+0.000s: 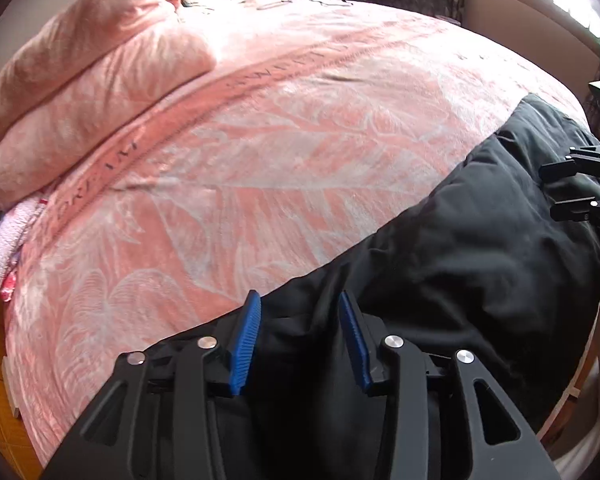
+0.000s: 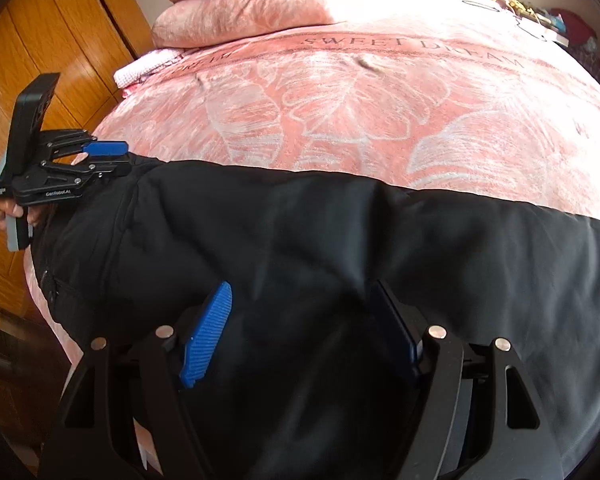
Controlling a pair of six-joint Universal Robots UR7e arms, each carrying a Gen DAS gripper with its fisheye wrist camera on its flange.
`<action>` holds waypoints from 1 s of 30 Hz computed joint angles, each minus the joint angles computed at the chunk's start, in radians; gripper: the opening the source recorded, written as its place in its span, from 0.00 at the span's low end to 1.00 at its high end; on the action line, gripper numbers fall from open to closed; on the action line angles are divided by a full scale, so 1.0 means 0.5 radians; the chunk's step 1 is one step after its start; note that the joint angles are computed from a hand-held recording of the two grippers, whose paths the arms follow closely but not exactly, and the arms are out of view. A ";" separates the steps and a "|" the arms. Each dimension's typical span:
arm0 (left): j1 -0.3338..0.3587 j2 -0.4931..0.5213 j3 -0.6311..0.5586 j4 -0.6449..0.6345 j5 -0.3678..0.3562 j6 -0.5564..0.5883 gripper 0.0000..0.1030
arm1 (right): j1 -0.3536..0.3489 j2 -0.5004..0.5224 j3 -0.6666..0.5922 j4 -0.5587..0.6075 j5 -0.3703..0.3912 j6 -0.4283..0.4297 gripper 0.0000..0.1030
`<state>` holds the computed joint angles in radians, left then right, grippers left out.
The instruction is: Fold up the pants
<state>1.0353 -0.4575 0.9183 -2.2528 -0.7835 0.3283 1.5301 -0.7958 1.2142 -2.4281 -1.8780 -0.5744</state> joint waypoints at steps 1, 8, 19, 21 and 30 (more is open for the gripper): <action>-0.029 -0.040 0.085 -0.103 0.013 -0.022 0.49 | -0.011 -0.034 0.017 0.001 0.014 0.027 0.70; -0.234 -0.124 0.432 -0.325 -0.073 -0.332 0.75 | -0.109 -0.339 0.175 -0.069 0.030 0.227 0.68; -0.426 0.144 0.561 -0.494 0.124 -0.294 0.75 | -0.308 -0.513 0.243 -0.644 -0.572 0.012 0.67; -0.423 0.177 0.538 -0.480 0.176 -0.319 0.77 | -0.368 -0.530 0.260 -0.666 -0.624 0.042 0.65; -0.323 0.187 0.346 -0.209 0.191 -0.915 0.78 | -0.499 -0.607 0.393 -0.675 -0.537 0.114 0.61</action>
<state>0.8737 -0.3642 1.0913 -2.3573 -0.6879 -0.1293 1.2806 -1.0993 1.4108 -2.7657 -2.1466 -0.5173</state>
